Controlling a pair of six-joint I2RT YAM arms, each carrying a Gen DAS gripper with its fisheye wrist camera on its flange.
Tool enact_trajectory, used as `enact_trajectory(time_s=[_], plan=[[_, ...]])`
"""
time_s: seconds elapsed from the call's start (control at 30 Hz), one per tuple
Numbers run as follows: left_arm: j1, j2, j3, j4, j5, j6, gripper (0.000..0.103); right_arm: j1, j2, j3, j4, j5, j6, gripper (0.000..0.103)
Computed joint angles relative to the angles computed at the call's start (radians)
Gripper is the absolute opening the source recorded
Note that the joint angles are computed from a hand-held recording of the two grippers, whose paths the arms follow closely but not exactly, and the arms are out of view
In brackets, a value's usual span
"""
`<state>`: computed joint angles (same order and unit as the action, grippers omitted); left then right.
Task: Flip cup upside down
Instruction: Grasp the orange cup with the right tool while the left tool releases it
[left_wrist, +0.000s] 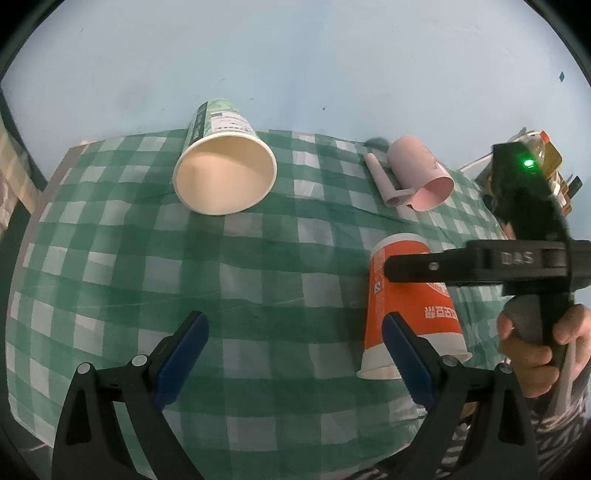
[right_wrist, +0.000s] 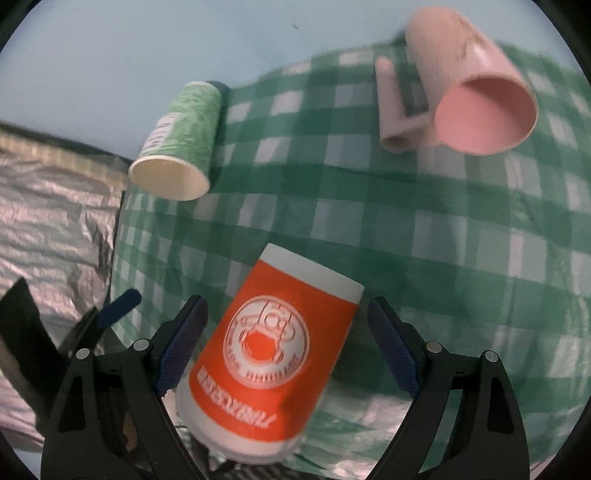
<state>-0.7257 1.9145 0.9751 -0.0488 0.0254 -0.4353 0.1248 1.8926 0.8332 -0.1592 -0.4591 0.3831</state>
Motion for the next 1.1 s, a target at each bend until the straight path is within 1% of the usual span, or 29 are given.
enact_trajectory(time_s=[0.13, 0.23, 0.33, 0.37, 0.4, 0.47, 0.57, 0.63, 0.8, 0.9, 1.0, 1.1], plan=[[-0.004, -0.007, -0.007, 0.007, -0.008, -0.006, 0.096, -0.010, 0.069, 0.042, -0.013, -0.038, 0.056, 0.089], [-0.004, -0.005, -0.011, 0.013, -0.006, -0.006, 0.096, -0.012, 0.067, 0.045, -0.014, -0.047, 0.085, 0.089], [-0.003, 0.003, -0.006, 0.012, 0.001, -0.008, 0.096, 0.002, 0.054, 0.039, -0.011, -0.010, 0.098, 0.084], [-0.003, 0.005, -0.005, 0.012, 0.001, -0.010, 0.096, 0.008, 0.053, 0.040, -0.010, -0.001, 0.101, 0.082], [-0.003, 0.008, -0.003, 0.011, 0.002, -0.011, 0.096, 0.011, 0.051, 0.038, -0.008, 0.009, 0.103, 0.076], [-0.003, 0.012, -0.002, 0.014, 0.006, -0.011, 0.096, 0.008, 0.054, 0.037, -0.003, 0.000, 0.099, 0.074], [-0.006, 0.010, -0.007, 0.021, -0.002, -0.013, 0.096, -0.005, 0.057, 0.035, 0.002, -0.015, 0.098, 0.067], [-0.007, 0.000, -0.021, 0.035, -0.007, -0.014, 0.096, -0.015, 0.059, 0.033, 0.008, -0.033, 0.087, 0.067], [-0.017, -0.023, -0.055, 0.070, -0.015, -0.030, 0.096, -0.014, -0.015, -0.023, 0.049, -0.023, 0.059, 0.067], [-0.028, -0.039, -0.084, 0.104, -0.039, -0.047, 0.096, 0.017, -0.129, -0.105, 0.120, 0.056, 0.034, 0.067], [-0.034, -0.056, -0.113, 0.133, -0.055, -0.071, 0.096, 0.078, -0.269, -0.206, 0.211, 0.186, -0.021, 0.067], [-0.039, -0.071, -0.137, 0.159, -0.067, -0.085, 0.096, 0.144, -0.374, -0.310, 0.337, 0.313, -0.073, 0.067]])
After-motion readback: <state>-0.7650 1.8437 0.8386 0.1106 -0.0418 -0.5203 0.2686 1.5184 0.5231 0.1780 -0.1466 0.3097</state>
